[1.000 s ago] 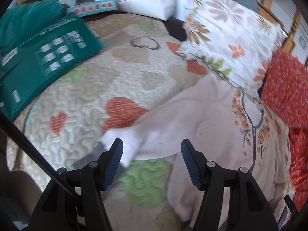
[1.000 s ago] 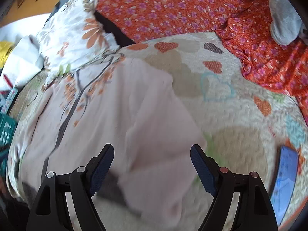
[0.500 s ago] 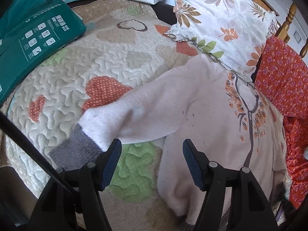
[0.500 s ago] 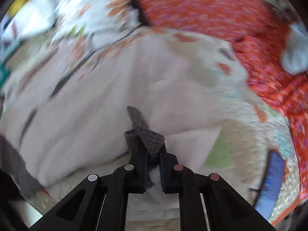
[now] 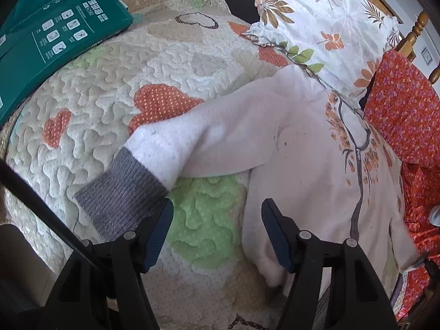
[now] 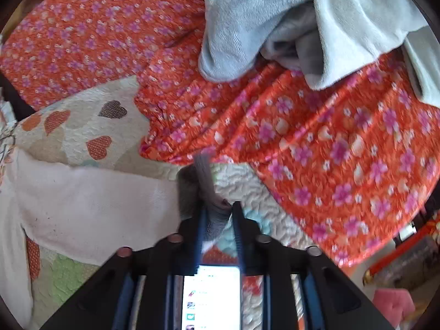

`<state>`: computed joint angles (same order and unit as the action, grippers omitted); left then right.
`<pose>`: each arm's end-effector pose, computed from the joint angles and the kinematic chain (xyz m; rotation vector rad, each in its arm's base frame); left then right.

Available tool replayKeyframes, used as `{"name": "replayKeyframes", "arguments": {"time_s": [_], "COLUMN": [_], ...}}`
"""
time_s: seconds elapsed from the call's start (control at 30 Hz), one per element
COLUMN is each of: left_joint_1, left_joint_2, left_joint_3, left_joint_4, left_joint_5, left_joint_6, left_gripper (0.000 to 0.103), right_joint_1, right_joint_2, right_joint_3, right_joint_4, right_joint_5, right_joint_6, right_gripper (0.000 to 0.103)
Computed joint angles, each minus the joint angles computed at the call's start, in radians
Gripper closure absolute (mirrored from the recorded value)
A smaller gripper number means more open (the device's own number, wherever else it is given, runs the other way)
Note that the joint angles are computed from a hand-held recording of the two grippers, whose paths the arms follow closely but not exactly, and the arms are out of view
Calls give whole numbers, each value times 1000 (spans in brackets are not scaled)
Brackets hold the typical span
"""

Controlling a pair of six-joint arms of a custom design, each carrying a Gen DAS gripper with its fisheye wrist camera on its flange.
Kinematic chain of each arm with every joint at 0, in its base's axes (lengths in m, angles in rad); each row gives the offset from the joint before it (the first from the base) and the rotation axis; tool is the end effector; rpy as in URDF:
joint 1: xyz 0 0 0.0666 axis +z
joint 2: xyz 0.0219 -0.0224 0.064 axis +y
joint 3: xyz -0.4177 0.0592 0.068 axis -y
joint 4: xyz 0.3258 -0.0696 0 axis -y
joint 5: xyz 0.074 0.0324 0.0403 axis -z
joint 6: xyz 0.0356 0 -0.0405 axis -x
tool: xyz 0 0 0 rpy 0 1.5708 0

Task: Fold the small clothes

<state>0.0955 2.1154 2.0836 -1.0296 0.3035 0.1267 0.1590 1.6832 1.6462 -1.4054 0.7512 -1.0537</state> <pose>0.6726 0.0533 0.3479 -0.1860 2.6044 -0.4095 0.4724 0.0507 0.4268 1.1466 2.2424 -0.7236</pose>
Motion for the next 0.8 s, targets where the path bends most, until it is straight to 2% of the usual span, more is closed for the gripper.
{"name": "replayKeyframes", "arguments": {"time_s": [0.03,0.07,0.1,0.2,0.27,0.33,0.4,0.43,0.53,0.63,0.67,0.73,0.77,0.8], "left_joint_1": [3,4,6,12,13,14,15,16,17,4,-2,-14,-22,-27], "left_joint_2": [0,-1,1,-2,-10,-22,-36,-38,-36,-27,-24,-22,-26,-31], "left_joint_3": [-3,-5,-3,-20,-46,-78,-111,-118,-127,-129,-128,-128,-133,-136], "left_joint_4": [-4,-10,-20,-48,-59,-59,-49,-49,-66,-89,-98,-104,-93,-87], "left_joint_5": [11,23,38,110,147,176,208,226,313,398,414,423,411,384], "left_joint_6": [-1,-2,-9,-46,-77,-106,-130,-136,-143,-148,-157,-165,-156,-150], "left_gripper": [37,37,37,37,37,37,35,35,35,35,35,35,41,71], "right_joint_1": [25,51,81,183,239,292,330,344,389,392,389,393,400,408], "right_joint_2": [-6,-17,-19,-6,21,62,96,108,143,168,171,201,214,232], "right_joint_3": [1,-18,-24,-61,-98,-121,-137,-150,-105,-75,-81,-62,-43,-12], "right_joint_4": [39,112,168,368,510,609,685,735,738,771,800,818,806,775], "right_joint_5": [-32,-70,-118,-313,-496,-627,-707,-721,-640,-656,-668,-626,-589,-551], "right_joint_6": [5,34,61,122,137,124,103,97,118,125,128,137,150,160], "right_gripper": [65,53,48,47,47,47,47,45,42,41,41,44,56,74]}}
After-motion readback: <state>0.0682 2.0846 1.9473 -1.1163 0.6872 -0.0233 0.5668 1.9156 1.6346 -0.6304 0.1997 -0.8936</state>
